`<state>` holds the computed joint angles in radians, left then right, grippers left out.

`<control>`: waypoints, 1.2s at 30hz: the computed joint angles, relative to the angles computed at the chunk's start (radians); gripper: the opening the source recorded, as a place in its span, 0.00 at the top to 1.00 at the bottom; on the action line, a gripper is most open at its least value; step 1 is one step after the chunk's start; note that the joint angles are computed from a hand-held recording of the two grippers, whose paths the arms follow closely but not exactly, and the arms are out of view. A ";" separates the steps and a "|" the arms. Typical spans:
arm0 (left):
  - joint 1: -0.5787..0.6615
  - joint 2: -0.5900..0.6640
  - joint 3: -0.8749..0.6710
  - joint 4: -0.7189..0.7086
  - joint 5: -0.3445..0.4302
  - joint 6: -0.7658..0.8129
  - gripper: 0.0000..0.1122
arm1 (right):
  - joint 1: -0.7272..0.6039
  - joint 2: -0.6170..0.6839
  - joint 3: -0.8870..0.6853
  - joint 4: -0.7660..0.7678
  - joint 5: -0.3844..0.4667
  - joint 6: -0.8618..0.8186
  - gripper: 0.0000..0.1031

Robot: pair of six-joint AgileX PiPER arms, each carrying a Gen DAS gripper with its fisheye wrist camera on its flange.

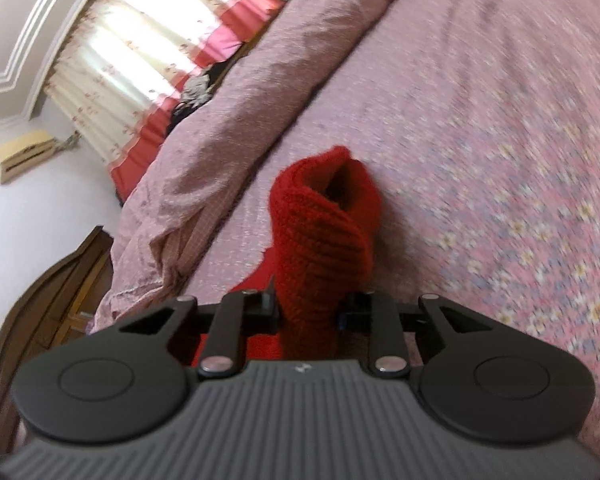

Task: Fold small clothes
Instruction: 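Lift the gripped end with the right tool and fold it over the bundle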

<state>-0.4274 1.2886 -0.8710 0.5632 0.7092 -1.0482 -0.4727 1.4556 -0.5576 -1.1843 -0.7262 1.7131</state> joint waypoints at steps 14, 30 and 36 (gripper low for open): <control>0.138 -0.051 -0.003 -0.088 -0.012 0.158 0.36 | 0.140 -0.095 -0.116 -0.065 0.089 -0.034 0.76; 0.262 -0.058 0.035 -0.139 -0.065 0.268 0.36 | 0.490 -0.108 -0.257 -0.043 0.311 -0.143 0.76; 0.297 -0.067 0.059 -0.157 -0.088 0.299 0.36 | 0.598 -0.041 -0.307 -0.093 0.354 -0.116 0.77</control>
<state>-0.1304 1.2220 -0.8120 0.4064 0.6213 -0.7489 0.1249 1.4143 -0.8641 -1.2776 -0.3724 1.5966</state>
